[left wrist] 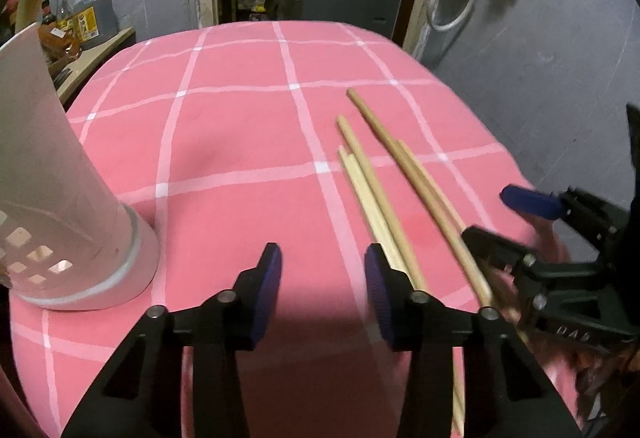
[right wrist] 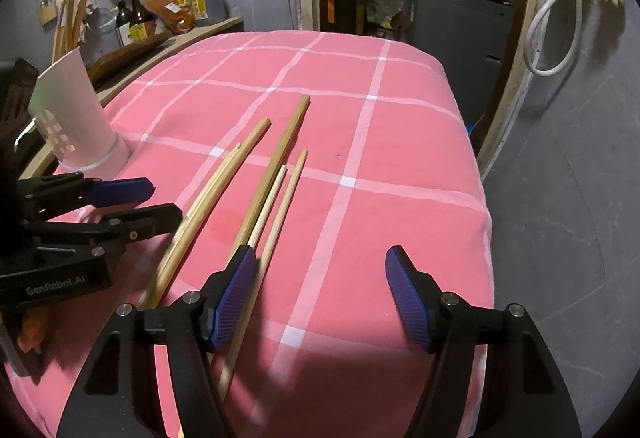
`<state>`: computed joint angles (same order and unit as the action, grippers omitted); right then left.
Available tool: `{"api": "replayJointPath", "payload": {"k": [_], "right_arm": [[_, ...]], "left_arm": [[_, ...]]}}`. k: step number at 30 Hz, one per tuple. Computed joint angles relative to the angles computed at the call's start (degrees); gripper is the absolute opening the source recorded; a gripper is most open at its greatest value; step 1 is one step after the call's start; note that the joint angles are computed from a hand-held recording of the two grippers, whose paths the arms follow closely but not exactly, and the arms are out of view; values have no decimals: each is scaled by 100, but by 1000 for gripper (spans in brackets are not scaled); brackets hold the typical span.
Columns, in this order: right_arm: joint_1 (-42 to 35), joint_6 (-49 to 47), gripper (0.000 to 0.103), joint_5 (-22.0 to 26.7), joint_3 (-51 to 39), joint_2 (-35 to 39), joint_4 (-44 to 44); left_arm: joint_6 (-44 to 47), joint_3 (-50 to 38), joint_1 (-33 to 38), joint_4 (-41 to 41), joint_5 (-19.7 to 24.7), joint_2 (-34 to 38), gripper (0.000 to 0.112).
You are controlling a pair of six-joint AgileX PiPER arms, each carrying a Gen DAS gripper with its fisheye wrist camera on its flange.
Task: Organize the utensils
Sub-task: 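Move both tools down to the loose chopsticks on the pink cloth, then close the right tool on one chopstick while the left tool closes on another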
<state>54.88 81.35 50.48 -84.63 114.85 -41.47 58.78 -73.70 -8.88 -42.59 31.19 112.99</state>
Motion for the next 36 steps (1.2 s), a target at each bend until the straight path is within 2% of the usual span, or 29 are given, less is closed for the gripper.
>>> {"api": "replayJointPath", "payload": {"k": [2, 9, 14, 20, 30, 36], "right_arm": [[-10, -32, 55, 33, -34, 29, 56], [-22, 241, 55, -136, 231, -120, -46], [-23, 260, 55, -150, 237, -122, -53], [-42, 224, 55, -139, 214, -118, -28], [-49, 179, 55, -85, 178, -78, -6], [-57, 162, 39, -70, 185, -60, -30]], "left_arm": [[-48, -54, 1, -19, 57, 28, 37], [168, -325, 289, -542, 841, 114, 37], [-23, -228, 44, -221, 419, 54, 37], [-575, -323, -199, 289, 121, 123, 38], [-840, -489, -176, 668, 318, 186, 37], [-717, -514, -125, 646, 398, 213, 34]]}}
